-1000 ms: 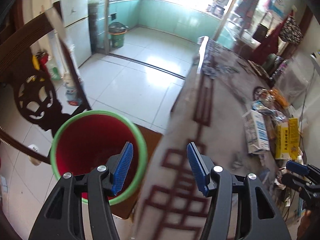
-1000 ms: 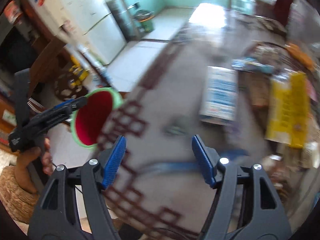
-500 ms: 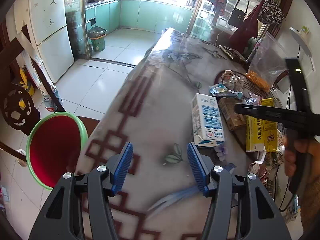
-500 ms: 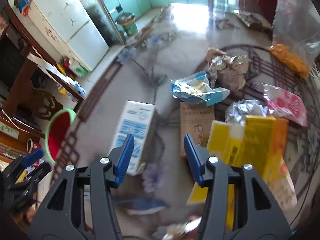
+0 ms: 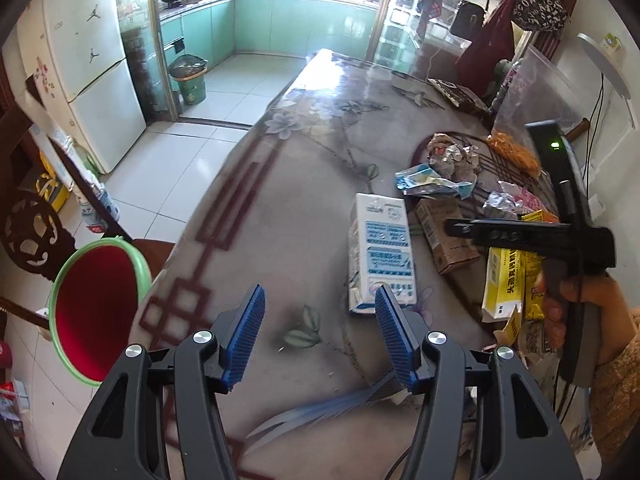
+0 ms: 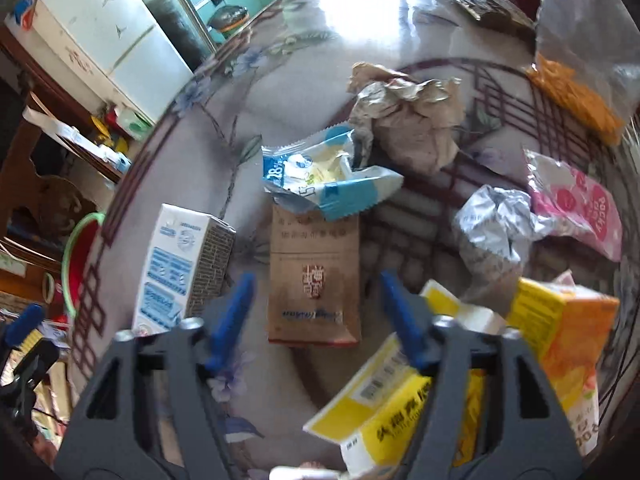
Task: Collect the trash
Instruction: 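Grasp the white milk carton with the left gripper while the right gripper grasps the brown box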
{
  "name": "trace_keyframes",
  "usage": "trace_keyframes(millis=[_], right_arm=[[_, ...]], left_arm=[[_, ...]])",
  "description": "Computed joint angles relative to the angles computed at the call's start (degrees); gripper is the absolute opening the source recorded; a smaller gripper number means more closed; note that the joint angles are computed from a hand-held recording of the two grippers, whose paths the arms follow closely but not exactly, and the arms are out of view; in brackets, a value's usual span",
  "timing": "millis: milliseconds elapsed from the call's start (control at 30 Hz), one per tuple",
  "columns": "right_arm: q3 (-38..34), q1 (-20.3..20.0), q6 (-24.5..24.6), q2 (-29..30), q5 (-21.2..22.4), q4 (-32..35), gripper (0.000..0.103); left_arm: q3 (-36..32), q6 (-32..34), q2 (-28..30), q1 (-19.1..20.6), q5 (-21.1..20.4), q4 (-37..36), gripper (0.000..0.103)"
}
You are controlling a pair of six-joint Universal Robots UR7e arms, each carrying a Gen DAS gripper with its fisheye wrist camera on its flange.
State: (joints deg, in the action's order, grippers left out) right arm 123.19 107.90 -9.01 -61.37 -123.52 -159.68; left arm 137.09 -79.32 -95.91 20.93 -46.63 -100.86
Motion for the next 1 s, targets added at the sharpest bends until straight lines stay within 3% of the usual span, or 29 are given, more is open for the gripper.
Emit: trace_keyframes(millis=[133, 200, 367, 567, 700, 1000], right_arm=[[-0.2, -0.6, -0.7, 1.8, -1.2, 0.9, 0.068], [-0.3, -0.4, -2.2, 3.0, -3.4, -0.2, 0.052], [0.0, -1.9, -3.7, 1.1, -0.1, -0.3, 0.052], [3.0, -3.1, -3.4, -6.0, 5.8, -0.7, 0.051], [4.6, -1.8, -3.4, -9.5, 5.3, -1.9, 0.051], [5.1, 1.5, -4.1, -10.7, 2.3, -5.8, 0.052]], left_arm=[[-1.2, 5.3, 4.5, 2.1, 0.0, -5.2, 0.055], [-1.7, 7.6, 6.7, 3.6, -0.1, -8.0, 0.055], [-3.0, 12.6, 11.9, 7.4, -0.5, -14.2, 0.055], [-4.5, 18.1, 17.7, 12.1, -1.2, -20.4, 0.055], [-5.0, 21.9, 21.1, 14.4, -0.8, -25.6, 0.064], [-7.1, 25.9, 24.5, 15.6, -2.5, -28.7, 0.063]])
